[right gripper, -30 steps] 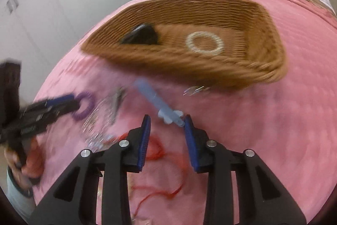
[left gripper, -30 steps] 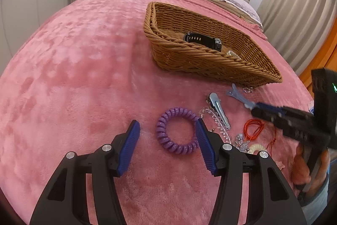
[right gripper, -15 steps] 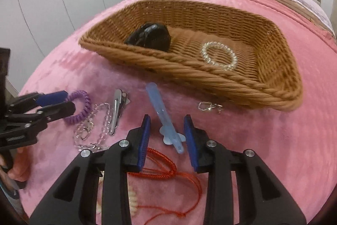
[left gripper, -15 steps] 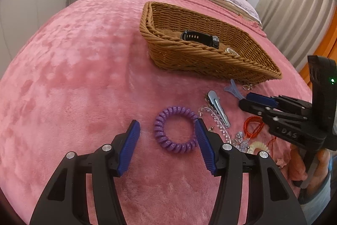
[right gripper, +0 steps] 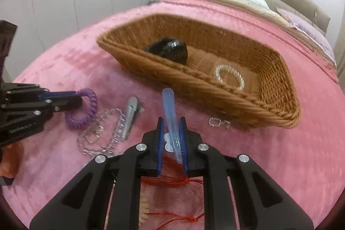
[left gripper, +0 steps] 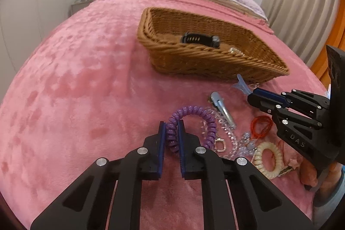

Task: Organize jewelry
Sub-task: 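Carry both items over the wicker basket and open both tools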

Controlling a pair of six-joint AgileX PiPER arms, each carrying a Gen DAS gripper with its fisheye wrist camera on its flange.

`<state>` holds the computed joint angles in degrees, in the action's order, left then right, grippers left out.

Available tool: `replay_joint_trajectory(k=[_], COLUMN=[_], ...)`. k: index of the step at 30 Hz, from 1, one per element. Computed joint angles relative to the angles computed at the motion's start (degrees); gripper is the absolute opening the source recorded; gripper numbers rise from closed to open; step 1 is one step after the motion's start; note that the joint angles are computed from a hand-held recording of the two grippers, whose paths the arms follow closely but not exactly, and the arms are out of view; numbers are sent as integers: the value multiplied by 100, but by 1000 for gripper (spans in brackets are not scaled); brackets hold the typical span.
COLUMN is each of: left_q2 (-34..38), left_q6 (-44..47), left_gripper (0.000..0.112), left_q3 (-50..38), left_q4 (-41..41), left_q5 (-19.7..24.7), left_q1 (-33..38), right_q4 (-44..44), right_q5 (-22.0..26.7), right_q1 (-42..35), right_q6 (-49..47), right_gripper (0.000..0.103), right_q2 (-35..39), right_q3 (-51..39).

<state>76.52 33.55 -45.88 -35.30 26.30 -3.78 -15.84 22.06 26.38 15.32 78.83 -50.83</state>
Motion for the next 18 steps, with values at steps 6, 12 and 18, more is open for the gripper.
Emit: replay_joint_trajectory(k=[6,12,18], left_q2=[-413,-934,-840], left_q6=[268,481,-852], left_gripper=[9,9,9], left_q3=[223,135,-905], left_q4=[-297,-635,473], left_q5=[-363,-334,-140], left_q1=[-75,-32,-386], right_q4=[671,894,897], right_q5=[-434,-458,14], right_q1=[12,57,-309], right_q6=[-747,-773,-510], right_gripper=[12,12,12], right_q2=[-697,-1338,-1250], right_q3=[392,335,-481])
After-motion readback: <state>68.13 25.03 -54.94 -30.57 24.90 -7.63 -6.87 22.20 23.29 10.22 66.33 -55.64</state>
